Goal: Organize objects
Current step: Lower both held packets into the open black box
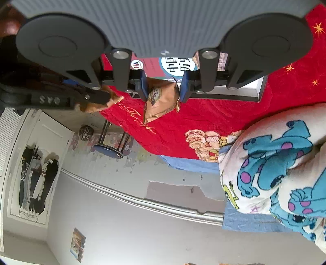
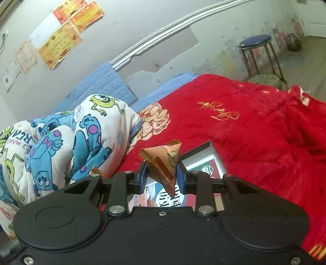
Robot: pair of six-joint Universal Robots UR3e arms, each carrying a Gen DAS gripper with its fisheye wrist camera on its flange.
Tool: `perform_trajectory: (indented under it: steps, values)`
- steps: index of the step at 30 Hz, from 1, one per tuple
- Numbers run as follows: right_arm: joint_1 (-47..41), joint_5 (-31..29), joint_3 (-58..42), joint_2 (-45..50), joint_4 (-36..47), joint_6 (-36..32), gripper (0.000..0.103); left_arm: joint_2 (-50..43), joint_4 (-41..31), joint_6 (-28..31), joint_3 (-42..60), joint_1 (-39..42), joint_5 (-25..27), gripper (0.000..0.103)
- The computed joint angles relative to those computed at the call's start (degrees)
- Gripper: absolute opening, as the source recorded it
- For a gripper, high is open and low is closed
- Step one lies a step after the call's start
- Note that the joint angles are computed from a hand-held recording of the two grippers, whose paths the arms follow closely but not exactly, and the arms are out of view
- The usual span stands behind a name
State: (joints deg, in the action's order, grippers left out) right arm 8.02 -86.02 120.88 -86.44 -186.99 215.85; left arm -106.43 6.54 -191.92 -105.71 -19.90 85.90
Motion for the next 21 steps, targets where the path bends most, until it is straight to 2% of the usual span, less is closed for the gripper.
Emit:
perform_trajectory:
  steps: [3,6,8,11,14,16,18,21]
  values:
    - [-0.81,2.49,0.7,0.91,1.05,-0.03,0.029,0.14,-2.84,-1.17,-0.91,1.92,-3.07,0.038]
    - [0.81,1.84,-0.98,3.38,4.2,-0.94,0.029,-0.23,-7.34,-1.13,-1.62,3.81,-7.6,0.038]
    - [2.06,1.01,-3.07,4.98,8.93,-0.41,0.029,-0.99,-11.79,-0.57,-0.58,4.03,-8.47,0.038]
    - [3.53,0.23,-4.73,6.9,11.83,0.68,0.029,-2.23,-13.48,0.53,-0.23,3.52,-8.19,0.038]
    - [6.43,-4.65,-6.42,7.45,14.48,0.01,0.029,-2.82,-14.49,1.64,0.15,2.33,-6.93,0.038]
    - [7.76,-7.26,-7.03,7.64,15.22,-0.51,0.029,-3.67,-15.83,2.01,1.16,0.8,-4.28,0.038]
    - [7.28,-6.43,-6.82,7.34,15.71,0.06,0.029,-4.57,-16.37,2.13,2.21,-0.86,-0.8,0.039]
    - [6.5,-5.51,-6.6,7.42,16.44,0.81,0.029,-4.97,-16.4,2.56,2.69,-1.82,0.08,0.039]
